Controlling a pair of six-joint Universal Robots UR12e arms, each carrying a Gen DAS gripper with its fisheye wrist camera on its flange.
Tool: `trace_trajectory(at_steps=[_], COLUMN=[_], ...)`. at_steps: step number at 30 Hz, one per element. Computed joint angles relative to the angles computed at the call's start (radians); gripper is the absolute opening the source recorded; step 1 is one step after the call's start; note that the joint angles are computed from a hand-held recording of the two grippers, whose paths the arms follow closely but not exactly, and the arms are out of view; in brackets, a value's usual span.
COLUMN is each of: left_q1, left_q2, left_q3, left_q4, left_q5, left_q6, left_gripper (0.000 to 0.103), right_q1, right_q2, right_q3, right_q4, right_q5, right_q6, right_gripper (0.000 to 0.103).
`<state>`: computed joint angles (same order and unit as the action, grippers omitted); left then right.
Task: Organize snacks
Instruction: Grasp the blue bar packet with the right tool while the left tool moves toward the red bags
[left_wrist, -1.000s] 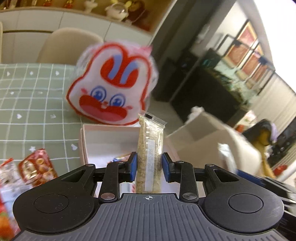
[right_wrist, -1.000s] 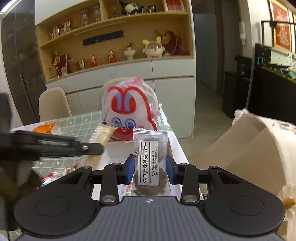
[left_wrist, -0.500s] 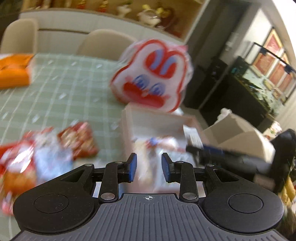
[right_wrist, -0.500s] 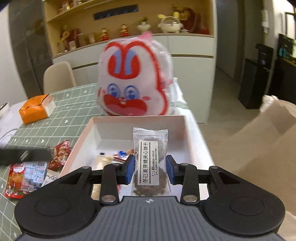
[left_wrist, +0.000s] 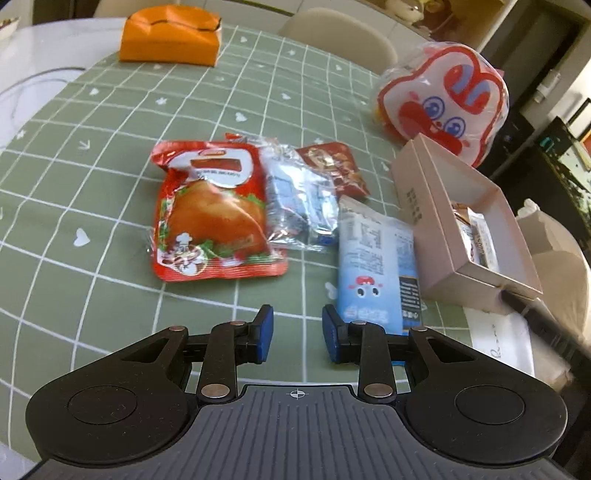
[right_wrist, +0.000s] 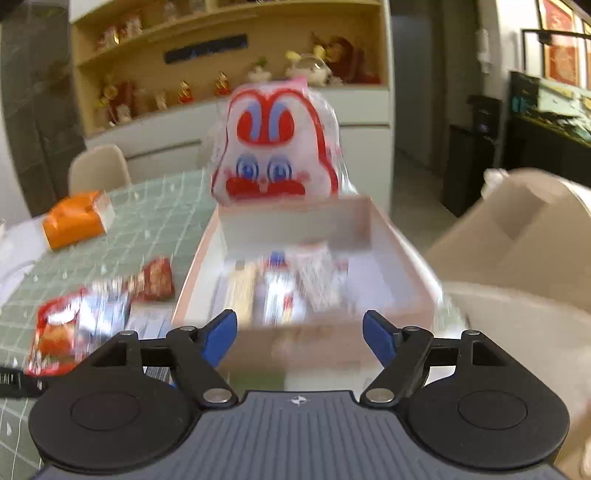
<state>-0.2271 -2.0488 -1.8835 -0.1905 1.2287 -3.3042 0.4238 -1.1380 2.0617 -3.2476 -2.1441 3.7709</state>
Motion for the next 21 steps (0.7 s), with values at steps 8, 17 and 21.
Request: trace_trajectory(at_steps=[8,17,21], left_q1=[0.005,-0.012,-0.007], left_q2=[-0.079,-0.029,0.010], left_q3=[0.056,-0.019,-0.045], left_q4=[0.067,0.041,-0.073], left_q5=[-0.119,-0.148,-0.211], left_q6=[-0.034,-0.069,0.036], left_gripper=[0.032,0.028,0.033], right_q1=[-0.010,-0.098,-0.077], right_q2=[0.039,0.012,-0.028], right_q3=[-0.053,0.013,0.069], right_q4=[-0.011,-0.042,-0.040], right_q5=[0.217,0.546,0.521], right_q6=[-0.059,-0.105,-0.075], right_gripper=[0.074,0.034,0.034])
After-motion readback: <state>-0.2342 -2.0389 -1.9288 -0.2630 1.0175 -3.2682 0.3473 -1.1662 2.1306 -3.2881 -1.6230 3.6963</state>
